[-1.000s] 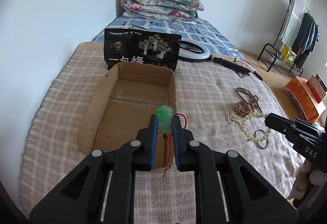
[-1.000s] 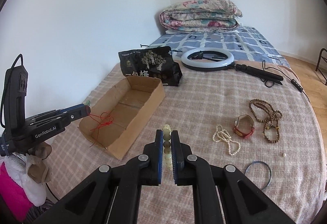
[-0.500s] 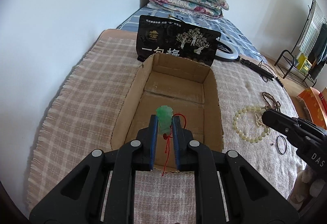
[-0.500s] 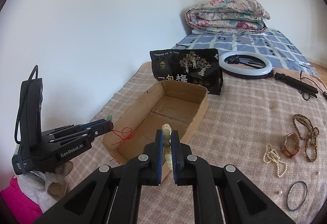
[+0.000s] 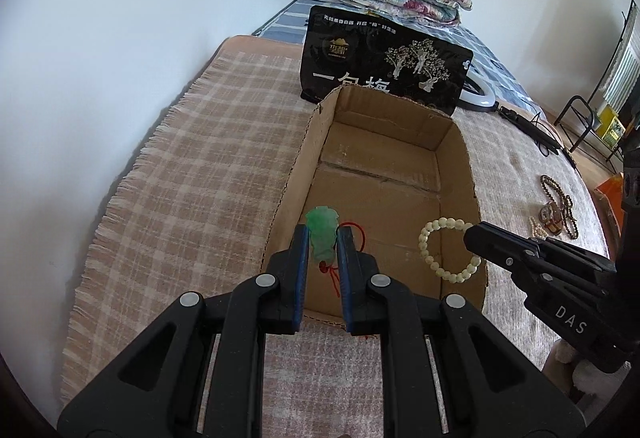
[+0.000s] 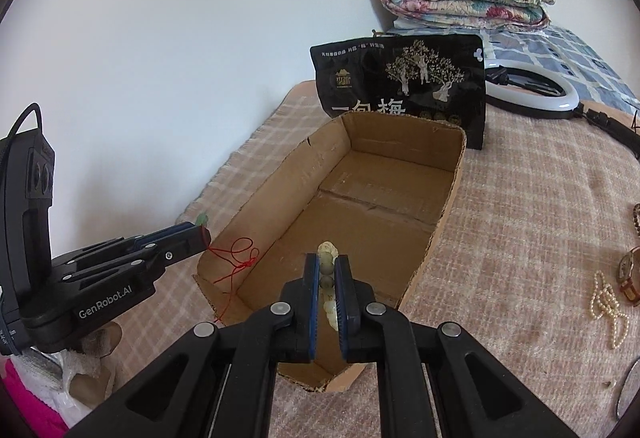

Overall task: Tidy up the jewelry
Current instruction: 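Carry the pendant and bracelet with both tools over the cardboard box, then open both tools to drop the pendant and bracelet into the box, then move both tools back toward the remaining jewelry on the blanket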

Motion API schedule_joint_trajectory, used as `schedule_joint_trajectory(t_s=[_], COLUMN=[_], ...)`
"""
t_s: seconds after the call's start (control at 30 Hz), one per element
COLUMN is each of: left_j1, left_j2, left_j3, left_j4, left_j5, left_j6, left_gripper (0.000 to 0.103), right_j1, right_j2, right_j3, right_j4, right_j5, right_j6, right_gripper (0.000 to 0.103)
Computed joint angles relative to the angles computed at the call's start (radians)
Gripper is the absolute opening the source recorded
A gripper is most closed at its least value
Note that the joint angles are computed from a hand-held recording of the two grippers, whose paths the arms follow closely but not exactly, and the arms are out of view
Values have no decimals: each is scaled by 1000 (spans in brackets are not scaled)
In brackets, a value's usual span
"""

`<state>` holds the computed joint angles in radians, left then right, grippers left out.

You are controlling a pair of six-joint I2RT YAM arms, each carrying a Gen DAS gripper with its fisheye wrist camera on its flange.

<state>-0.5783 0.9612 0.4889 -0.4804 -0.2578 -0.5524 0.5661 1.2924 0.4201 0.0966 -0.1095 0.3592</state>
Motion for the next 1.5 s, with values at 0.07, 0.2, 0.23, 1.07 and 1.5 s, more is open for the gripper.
schedule_joint_trajectory(t_s=[0.07, 0.2, 0.23, 1.07, 1.5], left_j1=[7, 16, 15, -194, -435], left_j2=[-3, -4, -5, -26, 142], left_j3=[-1, -4, -4, 90, 203], left_j4=[-2, 4, 4, -93, -58], left_j5=[9, 12, 12, -150, -260], left_j6=[0, 9, 8, -135, -235], left_gripper=[13, 13, 13, 49, 49], right_j1=[8, 22, 23, -43, -364], right_j2=[21, 15, 10, -369, -883], right_j3=[4, 1, 1, -80, -106], right_j4=[13, 12, 8, -263, -663], right_j5=[5, 39, 43, 158, 32], right_j6=[-2, -2, 0, -38, -208], right_gripper=[9, 30, 32, 84, 100])
